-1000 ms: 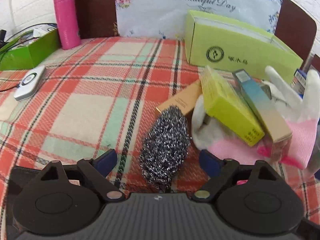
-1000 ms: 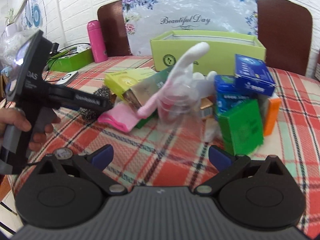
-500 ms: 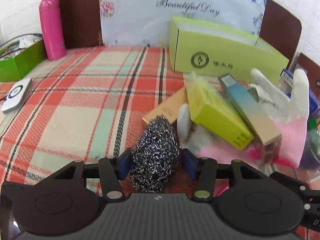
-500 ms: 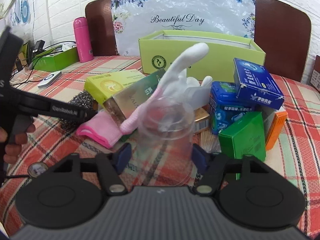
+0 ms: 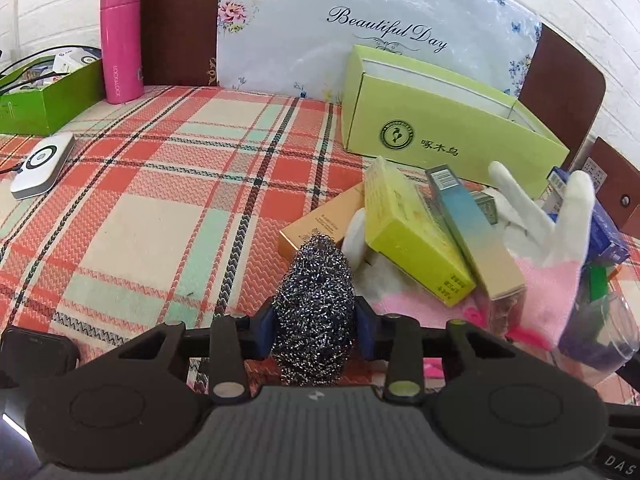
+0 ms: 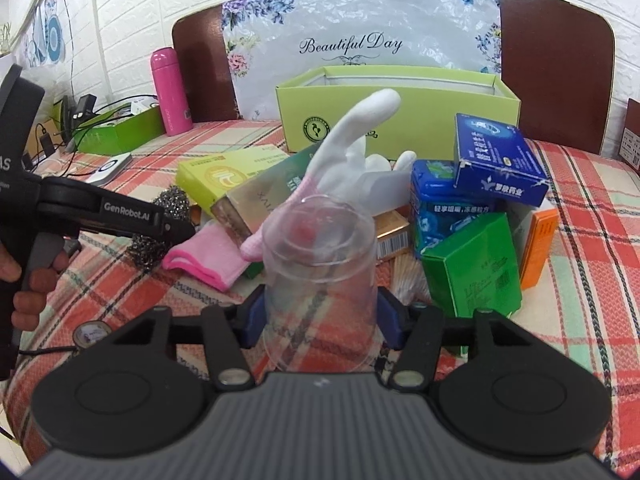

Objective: Organize objects
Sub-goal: 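Grasp the steel-wool scrubber with the left tool while the right tool grasps the clear cup, then carry both into the lime-green box and open both tools to release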

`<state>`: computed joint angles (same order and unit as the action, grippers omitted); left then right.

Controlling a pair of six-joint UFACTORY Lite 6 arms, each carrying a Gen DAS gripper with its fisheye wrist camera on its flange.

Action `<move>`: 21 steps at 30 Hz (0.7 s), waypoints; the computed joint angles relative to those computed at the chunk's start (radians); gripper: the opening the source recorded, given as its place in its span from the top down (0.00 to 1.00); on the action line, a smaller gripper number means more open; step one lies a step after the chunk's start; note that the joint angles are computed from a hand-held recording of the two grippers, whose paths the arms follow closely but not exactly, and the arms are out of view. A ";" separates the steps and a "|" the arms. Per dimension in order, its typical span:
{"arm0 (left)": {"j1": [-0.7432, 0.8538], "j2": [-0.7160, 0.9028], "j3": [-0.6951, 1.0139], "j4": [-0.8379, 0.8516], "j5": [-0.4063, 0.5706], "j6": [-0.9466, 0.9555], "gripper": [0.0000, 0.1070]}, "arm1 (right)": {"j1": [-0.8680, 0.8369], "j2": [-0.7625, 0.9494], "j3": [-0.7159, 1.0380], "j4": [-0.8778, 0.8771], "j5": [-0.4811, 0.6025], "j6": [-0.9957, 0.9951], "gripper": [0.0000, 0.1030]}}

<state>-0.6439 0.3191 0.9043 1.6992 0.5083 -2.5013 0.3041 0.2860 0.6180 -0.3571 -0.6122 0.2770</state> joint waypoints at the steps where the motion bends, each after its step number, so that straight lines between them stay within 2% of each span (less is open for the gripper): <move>1: -0.010 -0.011 -0.004 -0.013 0.005 0.010 0.61 | -0.004 -0.016 -0.014 -0.008 -0.005 0.004 0.46; 10: -0.082 -0.099 0.061 -0.171 0.061 0.230 0.61 | -0.079 -0.186 -0.158 -0.101 -0.063 0.062 0.46; 15: -0.089 -0.084 0.208 -0.242 0.069 0.437 0.61 | -0.137 -0.274 -0.206 -0.181 -0.093 0.111 0.46; 21: -0.066 0.027 0.414 -0.295 0.048 0.597 0.61 | -0.202 -0.322 -0.178 -0.272 -0.099 0.177 0.46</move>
